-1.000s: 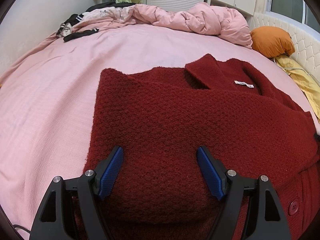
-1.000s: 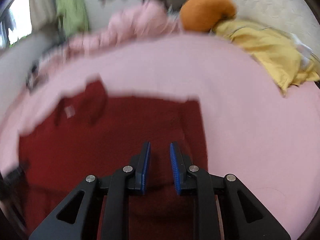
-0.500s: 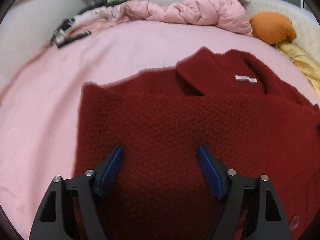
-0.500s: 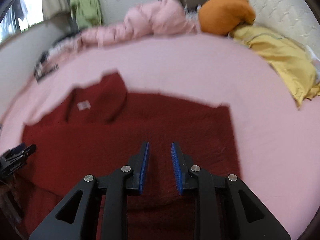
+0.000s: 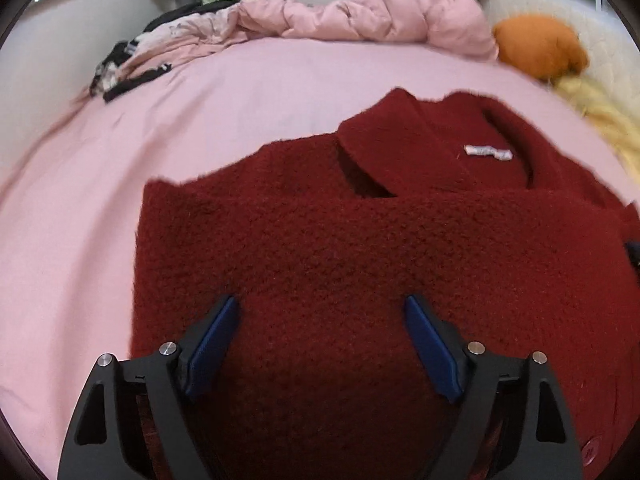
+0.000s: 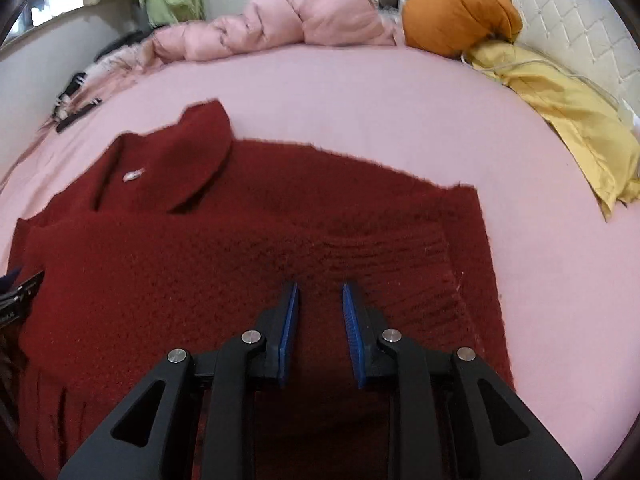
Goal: Fold clothes
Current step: 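Move both open tools over the cardigan toward its hem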
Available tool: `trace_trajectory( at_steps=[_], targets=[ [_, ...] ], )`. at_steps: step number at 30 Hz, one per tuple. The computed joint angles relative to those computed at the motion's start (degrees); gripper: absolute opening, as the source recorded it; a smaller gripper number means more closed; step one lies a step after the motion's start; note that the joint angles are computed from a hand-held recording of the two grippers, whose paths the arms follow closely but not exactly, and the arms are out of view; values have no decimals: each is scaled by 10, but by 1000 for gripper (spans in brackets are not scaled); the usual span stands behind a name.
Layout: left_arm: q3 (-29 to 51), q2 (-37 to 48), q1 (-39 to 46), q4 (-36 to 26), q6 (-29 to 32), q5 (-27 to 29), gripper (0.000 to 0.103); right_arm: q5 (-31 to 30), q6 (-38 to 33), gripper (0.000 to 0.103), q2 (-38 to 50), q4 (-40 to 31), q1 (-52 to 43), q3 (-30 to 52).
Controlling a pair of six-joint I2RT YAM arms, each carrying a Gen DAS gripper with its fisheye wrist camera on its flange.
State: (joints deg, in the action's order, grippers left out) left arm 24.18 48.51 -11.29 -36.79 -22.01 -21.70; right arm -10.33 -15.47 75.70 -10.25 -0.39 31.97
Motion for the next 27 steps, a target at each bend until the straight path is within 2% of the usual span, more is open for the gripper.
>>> trace_trajectory(
  at_steps=[2, 4, 5, 7, 10, 11, 13, 15, 18, 20, 22, 23, 25, 27],
  targets=[
    [18, -31, -11, -17, -5, 0, 84, 2, 3, 24, -33, -7, 11, -1],
    [21, -69, -12, -15, -10, -6, 84, -48, 19, 24, -82, -5, -10, -8],
    [21, -64, -7, -10, -7, -15, 84, -37, 31, 24, -78, 0, -6, -4],
    [6, -20, 45, 16, 17, 1, 84, -8, 58, 24, -39, 17, 8, 17],
    [-54, -9, 157, 107, 85, 94, 95, 11, 58, 24, 64, 13, -11, 55],
    [-52, -9, 162, 106, 90, 100, 95, 2, 45, 24, 75, 17, -17, 58],
    [-31, -16, 131, 70, 83, 69, 91, 1, 25, 24, 71, 17, -17, 59],
    [-23, -86, 126, 10, 86, 66, 87, -24, 28, 24, 32, -3, -34, 51],
    [-26, -203, 163, -77, 89, 102, 87, -91, 27, 25, -52, -46, -82, 26],
    [-46, -255, 206, -114, 106, 125, 87, -105, 4, 25, -98, -81, -98, 6],
    [-72, -237, 237, -76, 137, 138, 92, -79, -12, 25, -96, -82, -92, -16],
    [-85, -221, 250, -53, 151, 143, 94, -56, -17, 25, -66, -69, -83, -16],
    [-73, -149, 228, -15, 145, 112, 100, -51, -15, 25, -44, -17, -76, -35],
    [-64, -122, 237, -6, 158, 116, 101, -33, 7, 26, -37, -22, -61, -24]
  ],
)
